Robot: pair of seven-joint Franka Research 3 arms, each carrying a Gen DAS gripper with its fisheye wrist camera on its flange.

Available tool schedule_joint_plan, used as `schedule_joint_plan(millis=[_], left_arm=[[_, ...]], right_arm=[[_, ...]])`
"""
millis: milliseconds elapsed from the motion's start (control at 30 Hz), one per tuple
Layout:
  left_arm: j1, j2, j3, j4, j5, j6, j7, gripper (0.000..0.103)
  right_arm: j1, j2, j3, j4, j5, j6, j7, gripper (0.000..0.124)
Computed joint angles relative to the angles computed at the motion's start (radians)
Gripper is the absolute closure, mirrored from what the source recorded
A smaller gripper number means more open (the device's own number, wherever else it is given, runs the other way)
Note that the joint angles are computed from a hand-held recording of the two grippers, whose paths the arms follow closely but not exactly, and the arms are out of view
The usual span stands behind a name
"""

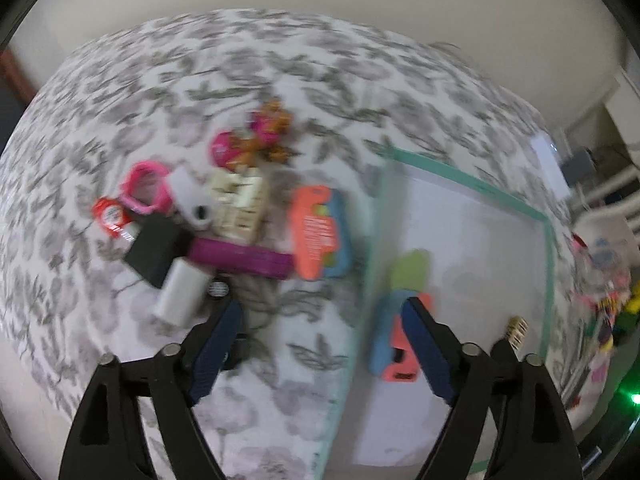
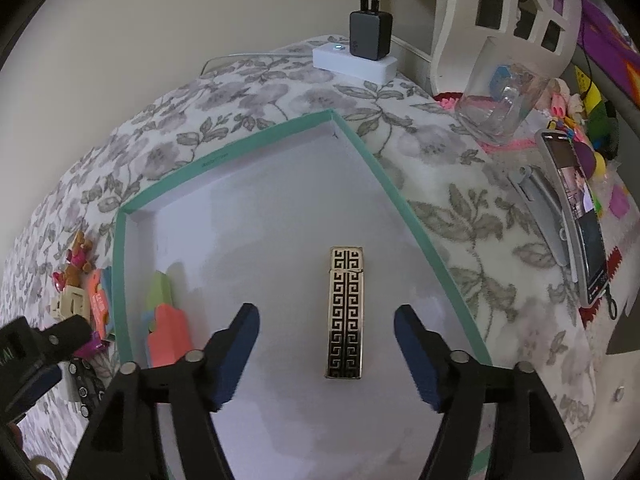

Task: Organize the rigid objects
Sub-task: 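Lower both items into the tray and open both tools, then reach both tools back to the pile toward the toy car and white charger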

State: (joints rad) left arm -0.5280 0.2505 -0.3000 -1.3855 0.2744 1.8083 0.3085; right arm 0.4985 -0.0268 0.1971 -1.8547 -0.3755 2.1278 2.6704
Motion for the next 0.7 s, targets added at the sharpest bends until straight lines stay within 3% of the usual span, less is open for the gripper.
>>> schedule_joint_plan(millis=[267,433,633,700], left_arm=[[0.040,-0.091,0.004,-0.100,-0.021,0.013,-0.071,0.008],[0.057,-0.128,0.001,-0.127,-0.010,0.010,-0.083,0.008],[0.077,-0.183,-0.002,-0.173,-0.005,0.030,-0.104,0.008],[0.084,-0.198,-0.003,-0.186,-0.004,0.033,-0.106,0.008]], right_arm=[[-0.001,-0.006,0.001,-0.031,-0.001,0.072,-0.007,0.021],[0.007,0.005,0.008,-0.013,-0.040,0.062,-0.013,0.021],[0.005,-0.003,0.003,-0.040,0.016,0.177,-0.070,0.021],[0.014,0.013,0.011,-0.010,-0.016,0.156,-0.095,0.021]])
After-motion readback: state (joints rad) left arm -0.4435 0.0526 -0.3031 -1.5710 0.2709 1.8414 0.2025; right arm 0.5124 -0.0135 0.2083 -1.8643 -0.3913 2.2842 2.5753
